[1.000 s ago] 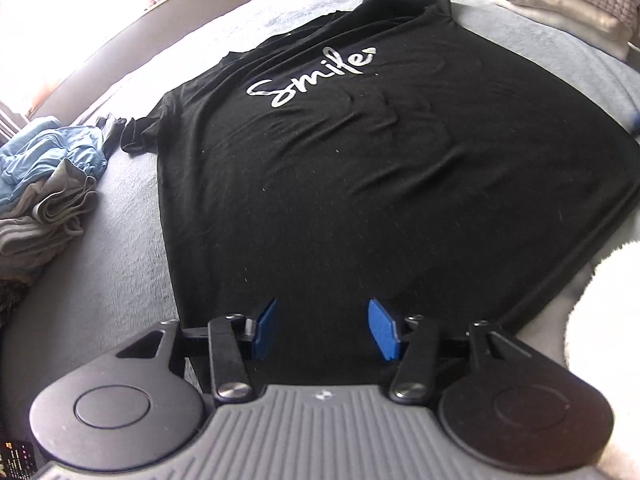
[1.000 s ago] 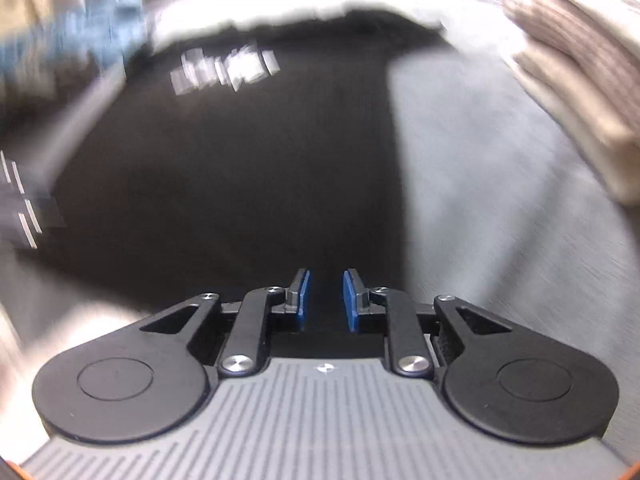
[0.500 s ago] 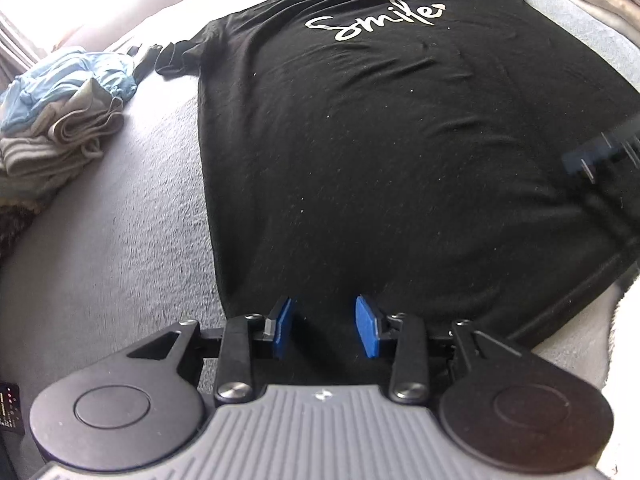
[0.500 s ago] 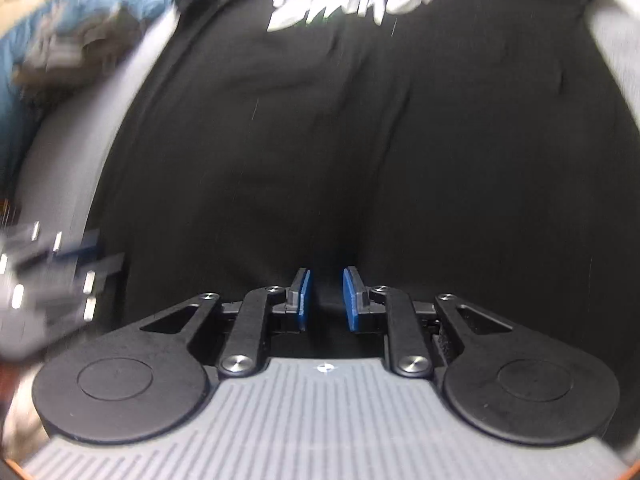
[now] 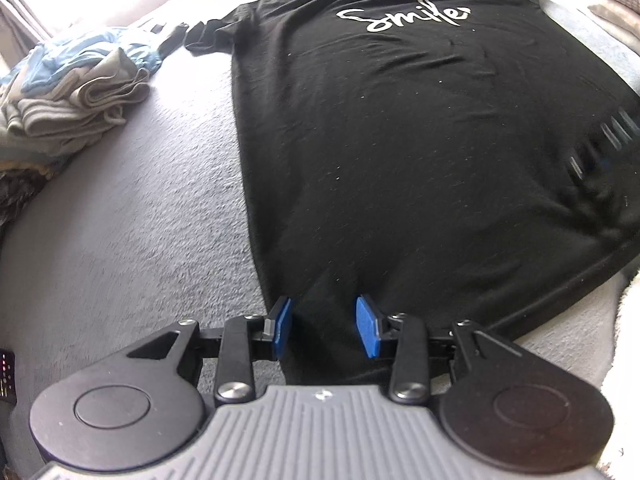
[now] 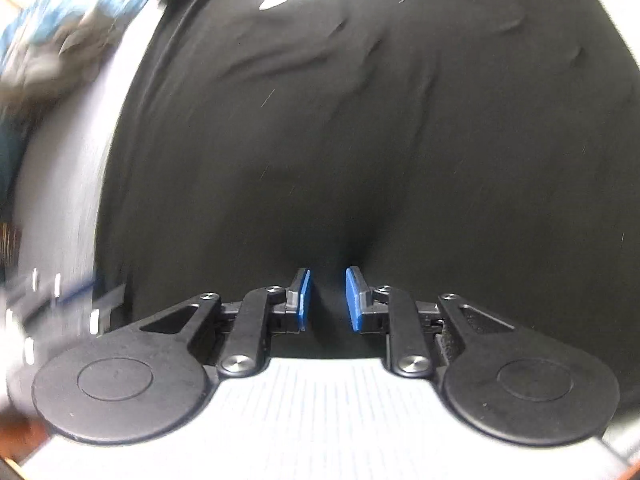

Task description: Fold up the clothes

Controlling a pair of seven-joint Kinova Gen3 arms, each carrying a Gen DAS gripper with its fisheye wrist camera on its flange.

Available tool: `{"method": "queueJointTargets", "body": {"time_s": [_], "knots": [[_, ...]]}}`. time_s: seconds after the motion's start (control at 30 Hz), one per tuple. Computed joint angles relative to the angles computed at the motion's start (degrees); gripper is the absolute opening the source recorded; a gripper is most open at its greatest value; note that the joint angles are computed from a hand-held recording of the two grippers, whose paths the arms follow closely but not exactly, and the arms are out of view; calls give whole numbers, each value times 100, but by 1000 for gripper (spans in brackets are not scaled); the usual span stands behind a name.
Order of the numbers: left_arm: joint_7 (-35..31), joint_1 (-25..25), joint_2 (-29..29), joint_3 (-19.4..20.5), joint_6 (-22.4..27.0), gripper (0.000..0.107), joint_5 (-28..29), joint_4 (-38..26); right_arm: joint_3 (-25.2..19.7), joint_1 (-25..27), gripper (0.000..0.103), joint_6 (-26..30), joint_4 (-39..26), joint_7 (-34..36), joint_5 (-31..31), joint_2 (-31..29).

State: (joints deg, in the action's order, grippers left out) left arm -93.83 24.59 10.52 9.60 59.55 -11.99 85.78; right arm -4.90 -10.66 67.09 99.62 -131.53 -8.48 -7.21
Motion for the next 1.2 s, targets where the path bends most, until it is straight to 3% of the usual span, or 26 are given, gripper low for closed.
{"method": "queueJointTargets", "body": {"time_s": [0.13,0.2,0.27,0.37,0.43,0.57,0.63,0.73,0.83,0.9,1.0,1.1,1.2], "knots": [[25,-39,-73,-14,-77,38,29,95,529,-848,19,366,131,-81,-904,-88],[21,-54,-106,-10,-57,38,33,96,586,-855,19,390,152,-60,-1035,-184],[16,-70,-139,-5,-36,38,37,94,391,-437,19,194,79,-105,-792,-287],[64,-61,-188,-8,11,38,-72,114,-297,359,19,-128,-71,-480,-174,-304],[105,-80,-197,-15,96,38,-90,81,-697,782,19,-188,-46,-565,-150,-181],[180,-103,-213,-21,155,38,-149,75,-931,808,19,-154,213,-494,-865,-89],[202,-108,-204,-17,178,38,-171,81,-1102,701,19,-33,148,-318,-898,-126],[201,-115,-210,-9,176,38,-173,101,-1001,733,18,139,31,-312,-618,-336],[187,-112,-236,5,133,38,-171,132,-1322,1268,19,278,-118,103,3,-442],[172,-104,-266,17,90,38,-186,177,-1118,1298,19,556,-202,561,108,-254],[193,-85,-291,29,53,38,-234,244,-482,1075,19,927,-80,1010,-390,-182],[205,-88,-282,30,91,38,-243,244,-370,1139,19,1316,-133,1281,-762,-246],[184,-81,-288,36,141,38,-274,199,-386,1270,19,1298,-253,1187,-636,-375]]}}
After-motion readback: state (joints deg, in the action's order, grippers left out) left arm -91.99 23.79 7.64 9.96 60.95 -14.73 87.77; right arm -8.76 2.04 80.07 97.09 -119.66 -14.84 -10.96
